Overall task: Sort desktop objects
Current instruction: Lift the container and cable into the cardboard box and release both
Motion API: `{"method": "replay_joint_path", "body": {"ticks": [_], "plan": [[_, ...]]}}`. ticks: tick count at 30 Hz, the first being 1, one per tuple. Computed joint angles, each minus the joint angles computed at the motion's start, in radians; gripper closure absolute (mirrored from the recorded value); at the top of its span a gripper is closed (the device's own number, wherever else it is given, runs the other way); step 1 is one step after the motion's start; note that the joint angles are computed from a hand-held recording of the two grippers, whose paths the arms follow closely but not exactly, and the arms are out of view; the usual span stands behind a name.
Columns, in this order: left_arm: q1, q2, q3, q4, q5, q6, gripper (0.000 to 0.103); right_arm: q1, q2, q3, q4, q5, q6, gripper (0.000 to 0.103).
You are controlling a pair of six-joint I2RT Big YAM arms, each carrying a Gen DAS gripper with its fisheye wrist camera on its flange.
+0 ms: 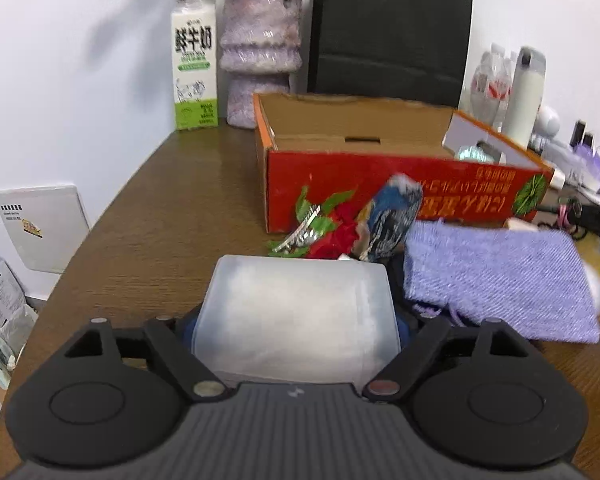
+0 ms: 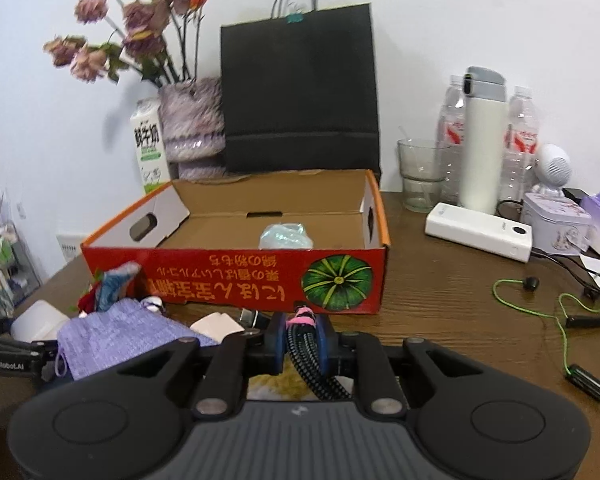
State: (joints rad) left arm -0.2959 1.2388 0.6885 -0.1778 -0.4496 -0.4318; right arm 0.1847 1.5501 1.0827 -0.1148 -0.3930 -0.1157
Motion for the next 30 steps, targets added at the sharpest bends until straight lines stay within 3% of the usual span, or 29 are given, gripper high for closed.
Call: {"method": "replay_joint_path", "body": {"ticks": [7,15,21,26,30], "plan": [[-0.046,-0.070,-0.030,0.017,-0.090,-0.043,0.019,-0.025,-0.040,-0.039,0.077,-0.022,0.081,0.089],[-0.069,-0.120,0.002,0.044,-0.107,-0.012,0.019,-0.030,-0.063,-0.017,0.129,-0.052,0.120,0.089],[-0.046,-0.061,0.098,0.101,-0.094,0.043,0.019,0.010,-0.040,0.050,0.164,-0.018,0.142,0.089],[-0.030,0.036,0.176,0.155,-0.079,-0.010,0.019,0.065,0.012,0.105,0.212,0.038,0.168,0.089],[-0.008,0.114,0.246,0.165,-0.060,0.001,0.019,0.093,0.080,0.173,0.227,0.055,0.208,0.089]]}}
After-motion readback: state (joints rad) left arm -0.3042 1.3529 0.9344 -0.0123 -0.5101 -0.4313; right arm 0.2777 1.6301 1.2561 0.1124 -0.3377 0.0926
